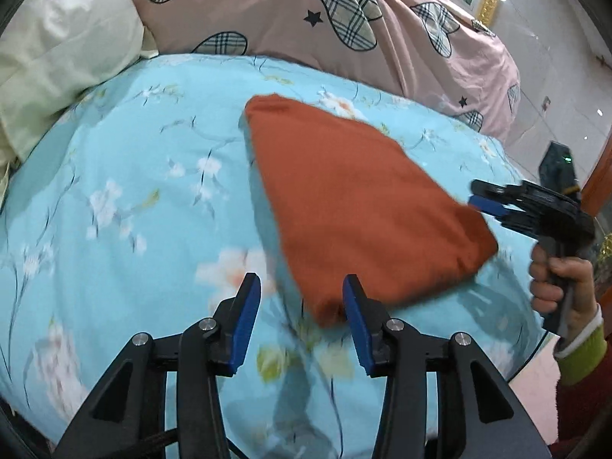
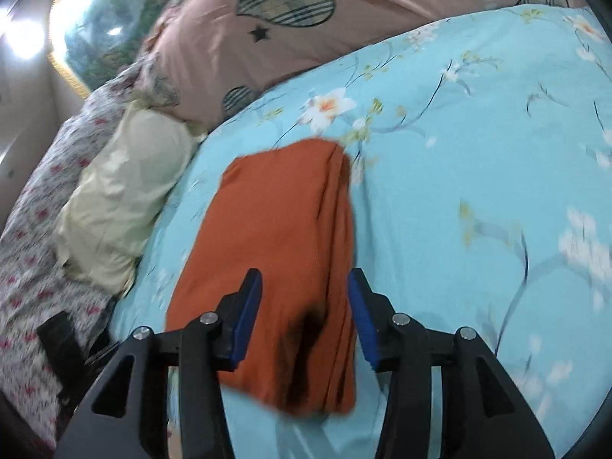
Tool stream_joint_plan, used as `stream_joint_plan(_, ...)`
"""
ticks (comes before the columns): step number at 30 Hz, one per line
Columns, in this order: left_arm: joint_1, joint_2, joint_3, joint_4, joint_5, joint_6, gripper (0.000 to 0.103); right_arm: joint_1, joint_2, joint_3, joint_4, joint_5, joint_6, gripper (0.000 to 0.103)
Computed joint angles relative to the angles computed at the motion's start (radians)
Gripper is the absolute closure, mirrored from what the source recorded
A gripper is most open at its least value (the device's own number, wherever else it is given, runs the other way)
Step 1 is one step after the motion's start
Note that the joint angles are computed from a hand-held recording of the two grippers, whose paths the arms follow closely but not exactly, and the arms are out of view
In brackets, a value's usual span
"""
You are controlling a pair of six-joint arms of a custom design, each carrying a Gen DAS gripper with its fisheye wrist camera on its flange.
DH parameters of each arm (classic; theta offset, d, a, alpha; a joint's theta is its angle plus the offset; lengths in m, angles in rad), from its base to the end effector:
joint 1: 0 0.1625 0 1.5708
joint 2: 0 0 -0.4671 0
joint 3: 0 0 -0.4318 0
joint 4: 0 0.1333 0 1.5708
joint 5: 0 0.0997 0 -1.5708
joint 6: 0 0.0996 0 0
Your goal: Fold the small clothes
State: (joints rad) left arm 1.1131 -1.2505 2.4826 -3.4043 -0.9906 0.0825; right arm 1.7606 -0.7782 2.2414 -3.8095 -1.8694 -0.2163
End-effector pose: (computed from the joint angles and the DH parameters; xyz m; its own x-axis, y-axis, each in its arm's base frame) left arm -0.0170 -0.4597 0.1863 -0.8543 0.1520 -0.4971 0.4362 0.7296 -0.5266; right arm 0.1996 -0.4880 0.0629 -0.9258 -0.1291 0.3554 -0.3414 0.6896 -0.6387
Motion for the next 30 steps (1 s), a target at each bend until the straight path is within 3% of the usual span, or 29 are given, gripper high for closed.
stream_joint_plan(8,-0.025,0.129,0.004,-0.118,0.057,0.046,0.055,0.009,0.063,0.046,-0.052,-0.048,-0.027,0.056)
stream_joint_plan(9,-0.025,0.144,-0.005,-0.130,0.063,0.051,0.055,0.009,0.068,0.042,-0.055,-0.044,-0.026,0.059)
stream_joint_plan(10,-0.028,0.166,-0.015,-0.152,0.085,0.059,0.055,0.010,0.072,0.038,-0.058,-0.041,-0.024,0.080)
stream_joint_plan(11,-0.040,0.194,-0.028,-0.161,0.142,0.064,0.057,0.013,0.072,0.031,-0.050,-0.053,-0.020,0.091)
stream_joint_plan(13,-0.054,0.223,-0.047,-0.145,0.233,0.058,0.078,0.015,0.058,0.034,-0.056,-0.040,-0.005,0.092)
stream_joint_plan(15,-0.062,0.205,-0.023,-0.189,0.221,0.049,0.091,0.022,0.044,0.054,-0.113,-0.017,-0.019,0.094)
stream_joint_plan(17,-0.071,0.205,-0.009,-0.205,0.240,0.049,0.091,0.035,0.035,0.050,-0.090,-0.071,-0.024,0.095)
stream_joint_plan(20,-0.042,0.182,-0.014,-0.111,0.214,-0.035,0.091,0.030,0.066,0.025,-0.049,-0.182,-0.020,0.095)
stream_joint_plan(22,-0.032,0.160,-0.010,-0.084,0.185,-0.060,0.091,0.010,0.082,0.030,-0.065,-0.176,-0.009,0.092)
stream_joint_plan(25,-0.029,0.091,0.005,0.007,0.152,-0.086,0.090,0.002,0.065,0.055,-0.096,-0.164,0.016,0.077)
stream_joint_plan(30,-0.049,-0.024,0.047,0.016,0.078,-0.034,0.092,0.077,0.042,0.069,-0.186,-0.237,-0.002,0.077)
